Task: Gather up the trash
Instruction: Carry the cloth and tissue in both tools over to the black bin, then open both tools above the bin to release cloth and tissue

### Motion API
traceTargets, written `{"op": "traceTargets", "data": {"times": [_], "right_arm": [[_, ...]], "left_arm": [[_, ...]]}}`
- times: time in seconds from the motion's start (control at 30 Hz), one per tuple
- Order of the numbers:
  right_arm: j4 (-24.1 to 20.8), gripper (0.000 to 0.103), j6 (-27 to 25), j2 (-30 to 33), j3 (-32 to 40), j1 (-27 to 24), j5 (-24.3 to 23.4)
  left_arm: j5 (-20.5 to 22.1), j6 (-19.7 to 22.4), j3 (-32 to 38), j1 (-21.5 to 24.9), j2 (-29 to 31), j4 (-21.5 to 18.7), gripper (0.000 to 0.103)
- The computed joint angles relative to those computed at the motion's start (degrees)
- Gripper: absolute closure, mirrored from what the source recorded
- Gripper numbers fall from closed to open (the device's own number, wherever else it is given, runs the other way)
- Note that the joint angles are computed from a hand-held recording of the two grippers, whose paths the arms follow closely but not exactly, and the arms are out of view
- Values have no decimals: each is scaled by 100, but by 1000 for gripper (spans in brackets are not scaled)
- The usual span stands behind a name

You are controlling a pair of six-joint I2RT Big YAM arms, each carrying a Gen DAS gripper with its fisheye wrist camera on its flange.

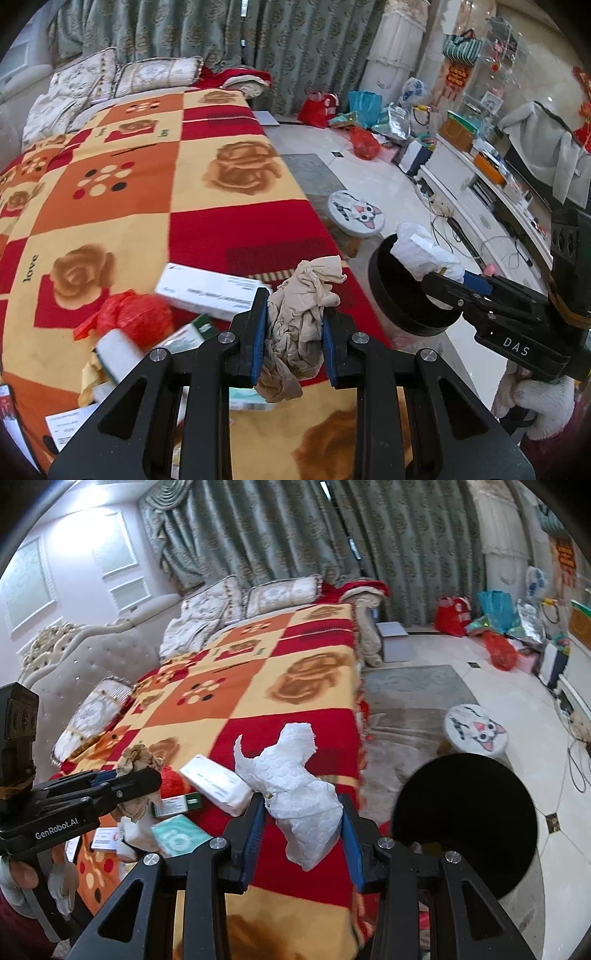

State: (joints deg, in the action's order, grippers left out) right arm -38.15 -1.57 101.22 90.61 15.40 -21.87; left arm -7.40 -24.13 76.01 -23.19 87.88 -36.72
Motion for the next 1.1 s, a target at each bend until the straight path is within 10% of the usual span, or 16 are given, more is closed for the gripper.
{"op": "traceTargets", "data": {"times": [1.1], "right_arm": [[23, 63, 644, 352, 55, -1095, 165]], "left_arm": [[1385, -199, 2352, -467, 2109, -293, 79]]}}
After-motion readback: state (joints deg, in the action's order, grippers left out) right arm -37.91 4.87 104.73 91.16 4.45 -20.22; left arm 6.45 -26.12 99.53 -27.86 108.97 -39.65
